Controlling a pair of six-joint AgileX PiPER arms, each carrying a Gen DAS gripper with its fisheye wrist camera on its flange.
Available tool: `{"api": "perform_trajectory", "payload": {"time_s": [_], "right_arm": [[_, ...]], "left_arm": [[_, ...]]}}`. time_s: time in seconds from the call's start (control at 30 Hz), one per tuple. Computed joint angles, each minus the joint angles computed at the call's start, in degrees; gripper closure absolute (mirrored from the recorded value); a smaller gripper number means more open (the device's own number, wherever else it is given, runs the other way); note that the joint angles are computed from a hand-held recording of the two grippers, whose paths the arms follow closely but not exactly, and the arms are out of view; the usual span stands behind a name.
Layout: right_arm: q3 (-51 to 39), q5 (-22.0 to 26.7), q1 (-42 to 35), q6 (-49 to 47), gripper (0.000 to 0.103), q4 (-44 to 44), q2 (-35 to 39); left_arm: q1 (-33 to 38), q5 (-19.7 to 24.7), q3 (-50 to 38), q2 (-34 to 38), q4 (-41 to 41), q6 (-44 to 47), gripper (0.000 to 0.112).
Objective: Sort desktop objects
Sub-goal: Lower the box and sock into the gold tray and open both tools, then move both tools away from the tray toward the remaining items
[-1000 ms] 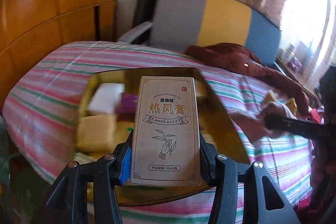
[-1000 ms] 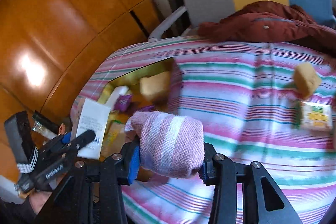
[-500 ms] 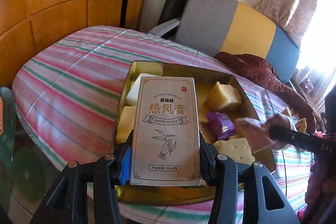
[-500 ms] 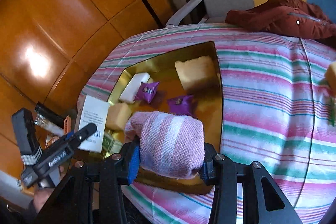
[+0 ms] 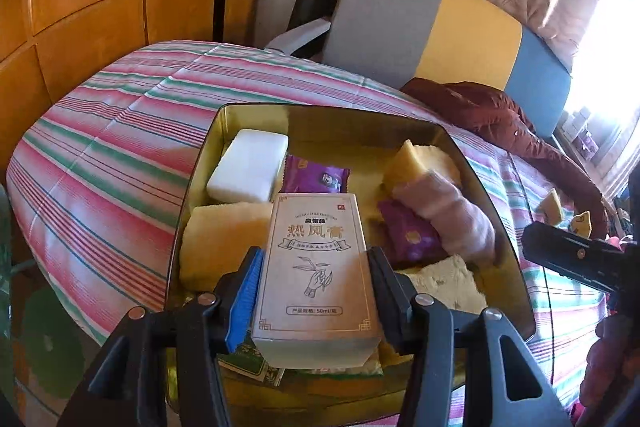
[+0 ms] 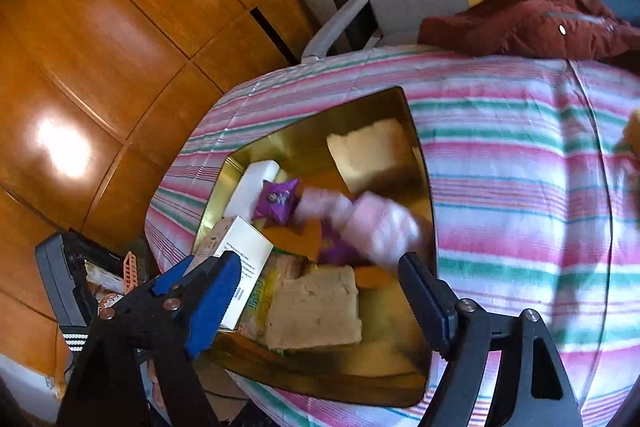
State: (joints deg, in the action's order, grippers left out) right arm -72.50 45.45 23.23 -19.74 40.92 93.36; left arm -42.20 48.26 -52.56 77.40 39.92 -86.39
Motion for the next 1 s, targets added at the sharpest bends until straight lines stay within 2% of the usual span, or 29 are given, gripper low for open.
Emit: {"api": "perform_trajectory", "payload": {"time_s": [0.17,0.4,0.53,0.8,0.9,1.0], "right_arm": [[3.7,-2.1,0.5,1.8,0.016,-2.9,-3.2],[7.6,-6.0,5.1,8.0,0.011,-13.5,-9.3],[9.4,-7.0,6.2,9.9,0.011,-16.3,-11.3],[13.1,-9.0,6.6,8.8,0.007,-15.8,-13.6],[15.2,-11.5,8.5,12.9,0.001,-21.8,-15.3],[16.4,-12.2,9.5,16.0,0.001,-26.2,-16.0]], "left_arm": [[-0.4,1.9,-2.0,2.9,0.2,1.6,0.059],[1.6,1.7,-6.3,8.2,0.8,4.2,0.06],[0.4,1.9,-5.1,5.9,1.2,2.6,0.059],[-4.2,8.2,-3.6,1.2,2.2,-1.0,0.058],[-6.1,10.0,-3.7,0.0,3.0,-2.0,0.058],[-8.2,11.6,-4.0,-0.9,4.1,-2.9,0.058]]}}
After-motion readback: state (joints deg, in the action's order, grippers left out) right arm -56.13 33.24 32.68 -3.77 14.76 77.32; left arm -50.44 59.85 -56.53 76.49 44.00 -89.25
